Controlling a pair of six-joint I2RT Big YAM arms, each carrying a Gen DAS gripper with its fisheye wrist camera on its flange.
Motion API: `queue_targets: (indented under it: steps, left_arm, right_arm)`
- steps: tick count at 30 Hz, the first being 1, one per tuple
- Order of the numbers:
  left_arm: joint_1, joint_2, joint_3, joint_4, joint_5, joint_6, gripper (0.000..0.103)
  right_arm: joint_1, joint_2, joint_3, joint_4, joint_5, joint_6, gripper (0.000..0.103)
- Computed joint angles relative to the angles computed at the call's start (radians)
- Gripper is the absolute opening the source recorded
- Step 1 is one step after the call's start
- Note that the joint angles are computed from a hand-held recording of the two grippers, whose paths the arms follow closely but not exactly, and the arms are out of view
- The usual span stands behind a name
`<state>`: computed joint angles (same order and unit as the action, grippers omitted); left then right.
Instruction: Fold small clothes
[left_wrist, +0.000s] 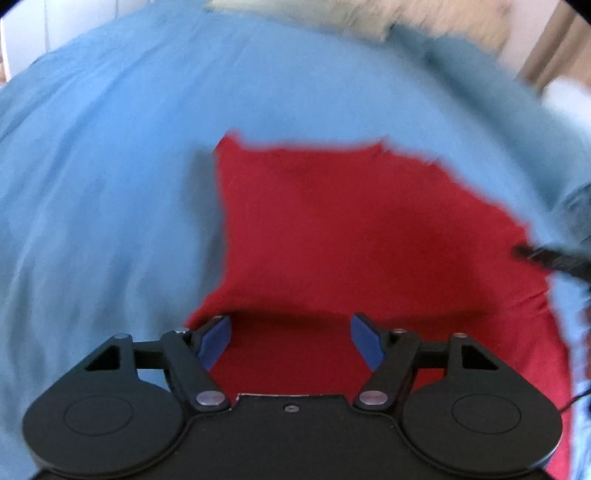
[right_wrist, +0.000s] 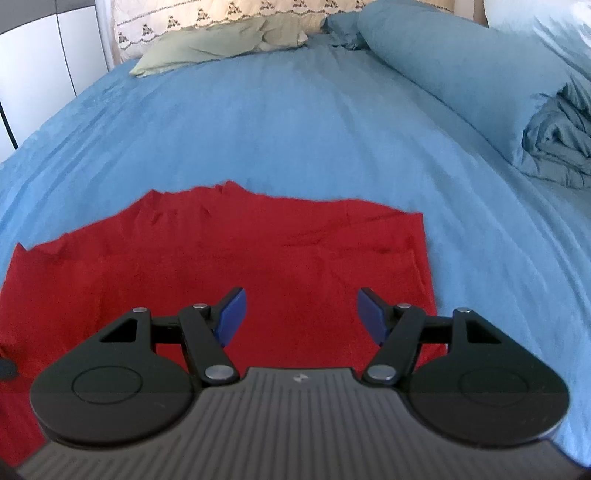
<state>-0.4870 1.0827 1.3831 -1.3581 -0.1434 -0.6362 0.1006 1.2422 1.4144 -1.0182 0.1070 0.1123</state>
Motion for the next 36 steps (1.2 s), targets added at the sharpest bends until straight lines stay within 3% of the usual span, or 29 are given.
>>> queue_targets:
  steps: [4,7,9,12,13,14,16,20,22,23,24,26,28,30,33,36]
  left_arm:
    - [-0.002,-0.015,0.032,0.021,0.002,-0.011,0.071]
    - [-0.007,-0.024,0.057,0.102,-0.005,0.046,0.088]
    - [0.009,0.008,0.071,0.119,0.030,0.084,0.088]
    - [0.047,0.038,0.050,0.110,0.110,0.058,0.085]
    - [0.051,0.047,0.045,0.086,0.117,0.049,0.081]
    - [0.061,0.047,0.031,0.058,0.112,0.050,0.064]
    - [0.065,0.014,-0.004,0.079,0.087,0.038,0.056]
    - [0.080,0.003,0.007,0.040,0.108,0.016,0.055]
    - [0.061,0.027,0.050,-0.025,0.088,0.031,0.058]
    - [0.051,0.053,0.093,-0.094,0.052,0.030,0.064]
    - [0.038,0.060,0.120,-0.118,0.018,0.038,0.064]
    - [0.030,0.038,0.142,-0.064,0.008,0.094,0.084]
    - [0.035,0.039,0.159,0.024,0.030,0.148,0.094]
    - [0.065,0.070,0.167,0.091,0.101,0.197,0.095]
    - [0.129,0.133,0.140,0.163,0.193,0.215,0.093]
    - [0.177,0.176,0.102,0.225,0.175,0.225,0.089]
  right_arm:
    - [-0.003,-0.004,0.000,-0.019,0.004,0.012,0.082]
    - [-0.003,-0.009,0.002,-0.016,-0.002,0.009,0.082]
    - [-0.001,-0.006,0.004,-0.008,-0.027,0.002,0.082]
    - [0.022,0.003,0.016,0.000,-0.044,-0.013,0.082]
    - [0.031,0.008,0.023,0.003,-0.048,-0.016,0.082]
    - [0.043,0.013,0.031,0.006,-0.055,-0.017,0.082]
    - [0.064,0.020,0.041,0.010,-0.071,-0.017,0.082]
    - [0.100,0.029,0.051,0.018,-0.093,-0.026,0.082]
    - [0.110,0.031,0.054,0.016,-0.093,-0.022,0.082]
    - [0.111,0.031,0.055,0.012,-0.092,-0.016,0.082]
    - [0.109,0.030,0.056,0.008,-0.092,-0.008,0.082]
    - [0.102,0.026,0.059,0.002,-0.095,0.006,0.082]
    - [0.094,0.021,0.057,0.000,-0.097,0.012,0.082]
    - [0.087,0.016,0.051,0.002,-0.096,0.009,0.082]
    - [0.073,0.012,0.038,0.002,-0.087,0.000,0.082]
    - [0.061,0.005,0.024,0.010,-0.076,0.005,0.082]
